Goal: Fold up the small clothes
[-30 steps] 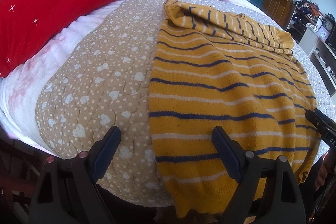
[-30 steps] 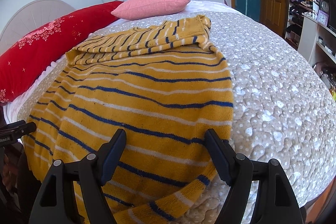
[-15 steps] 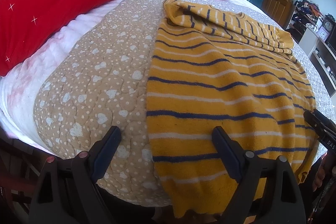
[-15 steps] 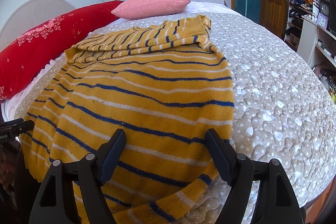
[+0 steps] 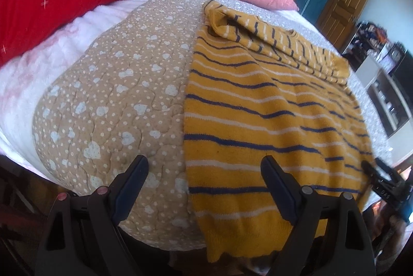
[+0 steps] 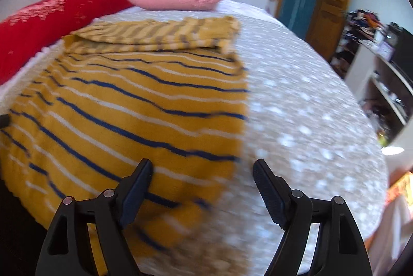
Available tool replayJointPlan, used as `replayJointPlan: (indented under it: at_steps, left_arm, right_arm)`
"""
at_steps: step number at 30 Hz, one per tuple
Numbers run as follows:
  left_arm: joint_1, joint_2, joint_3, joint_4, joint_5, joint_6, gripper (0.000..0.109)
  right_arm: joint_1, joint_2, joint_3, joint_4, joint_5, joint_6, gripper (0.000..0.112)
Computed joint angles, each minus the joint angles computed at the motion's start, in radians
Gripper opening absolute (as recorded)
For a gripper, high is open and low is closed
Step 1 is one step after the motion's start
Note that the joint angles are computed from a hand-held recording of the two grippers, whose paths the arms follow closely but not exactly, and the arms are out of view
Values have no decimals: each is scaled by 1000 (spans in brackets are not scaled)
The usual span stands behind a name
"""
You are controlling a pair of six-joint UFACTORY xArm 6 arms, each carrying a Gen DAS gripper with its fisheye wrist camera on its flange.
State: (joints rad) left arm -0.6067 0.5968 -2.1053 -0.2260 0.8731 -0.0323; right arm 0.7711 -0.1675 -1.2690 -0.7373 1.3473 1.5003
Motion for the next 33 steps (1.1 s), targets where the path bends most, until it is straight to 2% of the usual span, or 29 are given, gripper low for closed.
replayJointPlan:
  at_steps: [4,9,11,13,15,17,19,24,27,33]
  left_arm:
    - [11,-33,60,-148,-15,70,92]
    - [6,-73,141,-258,-51,141,97]
    - [14,-80,154,-318,-52,170,97]
    - [32,-79,155,-414,-40,201,97]
    - [59,-80,163,-541,-24,232,98]
    - [80,-83,172,-627,-13,242,98]
    - [95,-90,189,-679,-15,242,98]
    - [81,-102,205,-612,-14,218,98]
    - [60,-123,242,-594,-8,253,98]
    - [36,-126,264,-627,43,296,98]
  right_arm:
    - [13,-134,134,-18,-92,131,83]
    - [-34,-253,296,-18,-392,243,83]
    - [-33,-246,300,-18,-422,260,83]
    - [-23,-226,287,-19,-438,272,83]
    - [-27,-222,294,-12,-492,285,84]
    - [-49,-220,315,11,-603,284,84]
    - [-54,-204,319,26,-675,290,84]
    - [-26,-134,248,55,-608,245,84]
    - [-26,-124,242,58,-610,255,83]
    - [-20,-96,228,93,-593,266,78]
